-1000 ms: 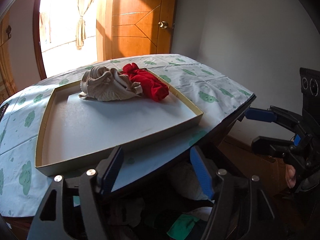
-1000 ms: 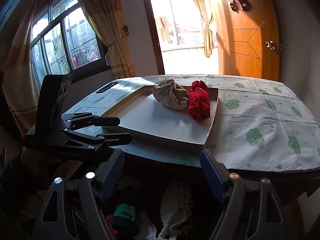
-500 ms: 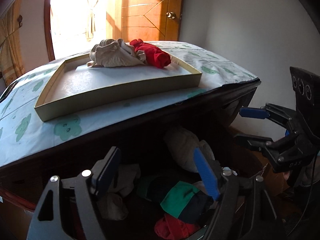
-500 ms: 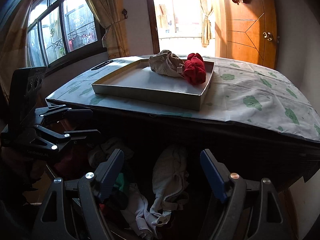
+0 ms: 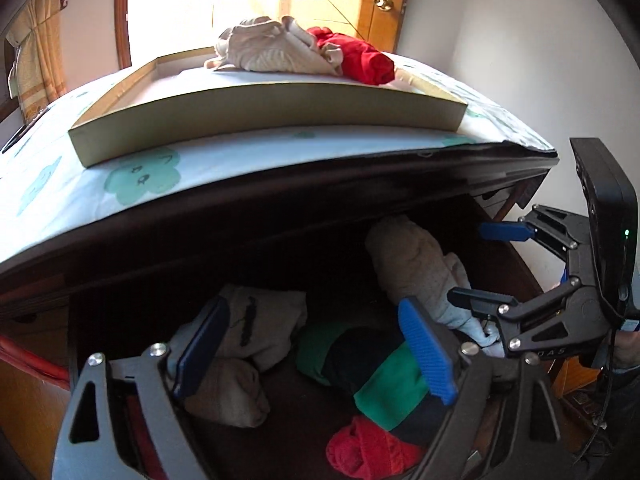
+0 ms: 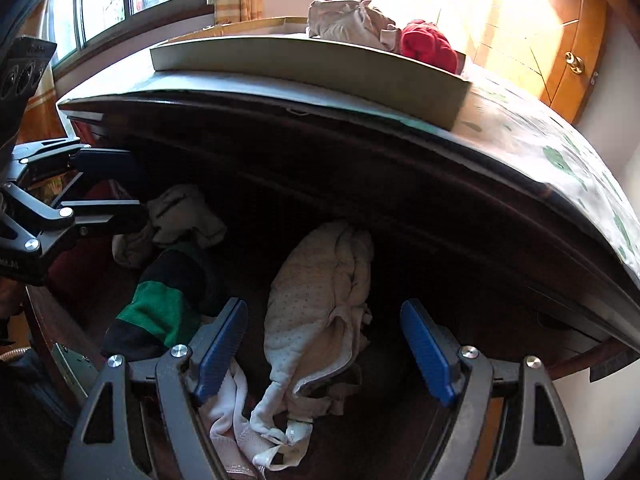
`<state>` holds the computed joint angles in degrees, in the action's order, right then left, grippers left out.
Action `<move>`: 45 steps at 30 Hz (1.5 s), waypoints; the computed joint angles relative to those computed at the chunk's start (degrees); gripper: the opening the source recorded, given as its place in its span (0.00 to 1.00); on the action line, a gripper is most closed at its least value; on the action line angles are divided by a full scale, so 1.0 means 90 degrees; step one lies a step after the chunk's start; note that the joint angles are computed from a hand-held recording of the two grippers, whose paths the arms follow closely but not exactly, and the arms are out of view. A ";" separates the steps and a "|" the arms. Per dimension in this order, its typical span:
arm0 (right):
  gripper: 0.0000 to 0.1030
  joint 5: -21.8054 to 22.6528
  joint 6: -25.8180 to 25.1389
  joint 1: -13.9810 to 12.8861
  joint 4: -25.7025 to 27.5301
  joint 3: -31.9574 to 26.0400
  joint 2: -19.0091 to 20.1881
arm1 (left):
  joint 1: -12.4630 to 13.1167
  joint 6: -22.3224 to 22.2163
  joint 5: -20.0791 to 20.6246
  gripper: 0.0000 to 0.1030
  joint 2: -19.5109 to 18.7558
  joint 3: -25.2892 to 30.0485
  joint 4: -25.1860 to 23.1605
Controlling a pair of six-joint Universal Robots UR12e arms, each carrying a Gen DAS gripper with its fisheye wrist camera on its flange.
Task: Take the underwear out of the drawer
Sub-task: 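Move both tools down into the open drawer toward the clothes, then grasp the white dotted cloth with the right tool while the left tool grasps the green-black striped cloth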
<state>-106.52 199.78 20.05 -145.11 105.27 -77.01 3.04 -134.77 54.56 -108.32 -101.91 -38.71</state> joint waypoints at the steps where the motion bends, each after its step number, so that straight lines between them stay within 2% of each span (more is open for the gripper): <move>1: 0.78 0.0000 -0.0081 0.0004 0.0078 -0.0056 0.0042 | 0.0008 -0.0045 0.0004 0.88 -0.0012 0.0007 0.0005; 11: 0.78 0.0020 -0.0381 -0.0033 0.0598 -0.0393 0.0303 | 0.0029 -0.0100 0.0038 0.89 -0.0076 0.0079 -0.0185; 14: 0.78 0.0178 -0.0469 -0.0053 0.0849 -0.0495 0.0383 | 0.0027 -0.0135 0.0056 0.89 -0.0094 0.0105 -0.0257; 29: 0.78 0.0201 -0.0910 -0.0063 0.2050 -0.1131 0.0869 | 0.0007 -0.0117 0.0053 0.93 -0.0183 0.0204 -0.0579; 32: 0.78 0.0221 -0.0934 -0.0072 0.2066 -0.1165 0.0905 | 0.0011 -0.0079 0.0023 0.93 -0.0194 0.0223 -0.0677; 33: 0.75 0.0274 -0.0918 -0.0089 0.2034 -0.1147 0.0894 | 0.0012 -0.0063 0.0016 0.93 -0.0198 0.0233 -0.0727; 34: 0.58 0.0329 -0.0896 -0.0112 0.2011 -0.1126 0.0884 | 0.0016 -0.0048 0.0006 0.93 -0.0204 0.0240 -0.0756; 35: 0.50 0.0418 -0.0894 -0.0171 0.1944 -0.1063 0.0853 | 0.0016 -0.0029 0.0002 0.93 -0.0206 0.0244 -0.0782; 37: 0.43 0.0584 -0.0842 -0.0224 0.1768 -0.0969 0.0780 | 0.0008 -0.0018 -0.0008 0.93 -0.0214 0.0255 -0.0819; 41: 0.40 0.0958 -0.0739 -0.0325 0.1203 -0.0692 0.0585 | -0.0004 -0.0087 0.0029 0.93 -0.0217 0.0254 -0.0796; 45: 0.40 0.1087 -0.0581 -0.0312 0.0806 -0.0447 0.0405 | -0.0048 -0.0136 0.0227 0.93 -0.0158 0.0196 -0.0690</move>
<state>-96.73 194.55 17.25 -137.86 101.24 -73.37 2.62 -135.99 56.60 -109.74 -100.15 -44.92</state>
